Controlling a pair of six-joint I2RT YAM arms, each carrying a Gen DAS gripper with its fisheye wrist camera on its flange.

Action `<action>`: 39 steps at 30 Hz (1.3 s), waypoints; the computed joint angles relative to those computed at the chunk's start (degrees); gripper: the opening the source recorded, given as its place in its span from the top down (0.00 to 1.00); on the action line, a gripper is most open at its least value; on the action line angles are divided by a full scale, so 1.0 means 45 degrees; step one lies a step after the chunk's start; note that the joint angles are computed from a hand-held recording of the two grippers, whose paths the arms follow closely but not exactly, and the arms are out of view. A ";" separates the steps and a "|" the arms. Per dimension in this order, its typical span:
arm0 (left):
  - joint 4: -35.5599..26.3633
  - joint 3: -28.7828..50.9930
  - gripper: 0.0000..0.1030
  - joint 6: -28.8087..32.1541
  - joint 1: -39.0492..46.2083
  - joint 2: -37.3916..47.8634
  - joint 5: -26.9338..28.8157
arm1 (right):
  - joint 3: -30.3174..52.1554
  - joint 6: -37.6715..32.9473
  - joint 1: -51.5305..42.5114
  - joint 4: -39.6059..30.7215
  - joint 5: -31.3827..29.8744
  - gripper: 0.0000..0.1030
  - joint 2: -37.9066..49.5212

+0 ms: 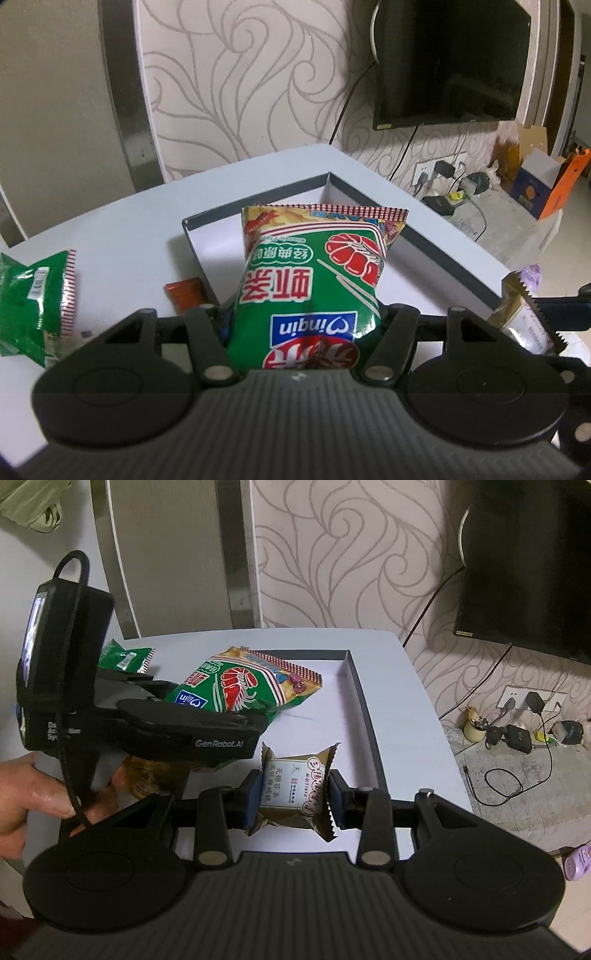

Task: Organize snacks
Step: 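Carry the chip bag and pastry with both tools over the black box, then open left gripper to drop chip bag in box while right gripper releases pastry there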

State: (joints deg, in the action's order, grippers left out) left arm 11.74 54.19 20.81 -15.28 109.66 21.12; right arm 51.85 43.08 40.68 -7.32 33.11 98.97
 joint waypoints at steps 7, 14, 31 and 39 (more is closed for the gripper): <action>0.0152 0.0089 0.32 0.0002 -0.0404 0.0216 -0.0834 | -0.0349 -0.0535 -0.0439 0.0663 -0.0613 0.58 0.0112; 0.0830 -0.0343 0.23 0.0080 -0.0463 -0.0080 -0.1263 | -0.0264 -0.0829 -0.0626 0.0922 -0.0964 0.58 0.0310; 0.1979 -0.1118 0.19 0.0396 -0.0207 -0.0577 -0.0183 | -0.0277 -0.0872 -0.0767 0.0974 -0.1089 0.58 0.0295; 0.2278 -0.1269 0.19 0.0347 0.0044 -0.0779 0.0653 | -0.0209 -0.0931 -0.0745 0.0946 -0.1131 0.58 0.0270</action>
